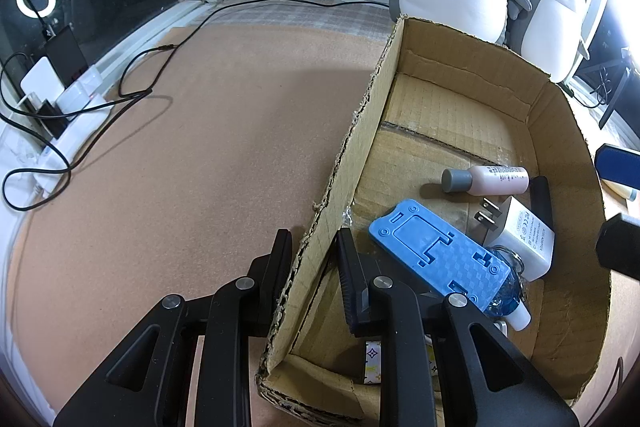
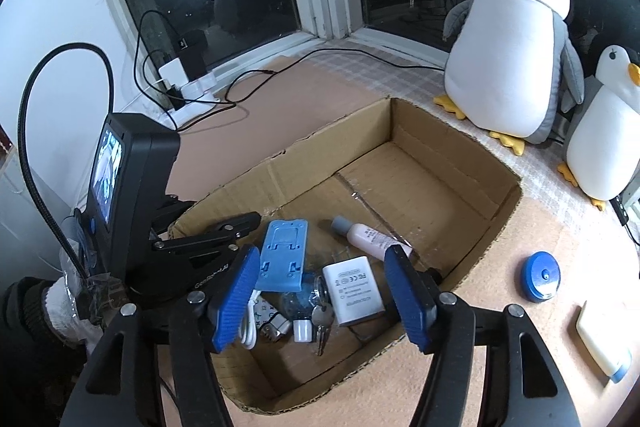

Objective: Organize rigid objects
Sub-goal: 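Move the right gripper to the blue tape measure and grasp it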

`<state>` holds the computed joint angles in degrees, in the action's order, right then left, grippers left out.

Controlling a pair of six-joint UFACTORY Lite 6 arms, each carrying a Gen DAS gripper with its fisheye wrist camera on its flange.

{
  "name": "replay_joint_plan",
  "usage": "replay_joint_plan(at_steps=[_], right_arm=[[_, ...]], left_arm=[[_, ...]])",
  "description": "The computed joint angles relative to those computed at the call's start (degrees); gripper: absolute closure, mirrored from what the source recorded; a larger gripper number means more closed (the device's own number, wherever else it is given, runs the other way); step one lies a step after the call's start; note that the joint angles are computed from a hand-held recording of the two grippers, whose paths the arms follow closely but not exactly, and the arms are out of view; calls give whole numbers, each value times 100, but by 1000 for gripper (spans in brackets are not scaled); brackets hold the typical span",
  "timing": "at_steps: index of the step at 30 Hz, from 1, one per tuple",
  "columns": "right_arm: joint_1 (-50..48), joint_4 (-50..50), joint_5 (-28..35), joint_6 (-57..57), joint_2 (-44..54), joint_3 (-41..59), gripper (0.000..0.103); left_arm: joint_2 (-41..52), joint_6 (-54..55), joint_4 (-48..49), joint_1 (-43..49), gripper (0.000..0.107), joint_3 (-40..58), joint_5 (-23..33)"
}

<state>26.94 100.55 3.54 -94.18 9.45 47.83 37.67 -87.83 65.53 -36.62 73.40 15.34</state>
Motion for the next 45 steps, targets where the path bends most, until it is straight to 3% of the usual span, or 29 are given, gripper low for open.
replay_joint_plan(at_steps=[10,24,33,45], right_arm=[[-477,665,57,-703,-382,-391,42],[-2076,-105,569,-482,-870,-923,42],[-2832,487,742,-1437,-222,-601,42],[-3057,1090,659,-2231,1131,285,42]], left_arm=[[0,1,-3,0,87,0,-1],[34,127,-96,23,87,57,8],[36,138,-106,22,87,60,10],[17,126,-59,51,87,23,8]])
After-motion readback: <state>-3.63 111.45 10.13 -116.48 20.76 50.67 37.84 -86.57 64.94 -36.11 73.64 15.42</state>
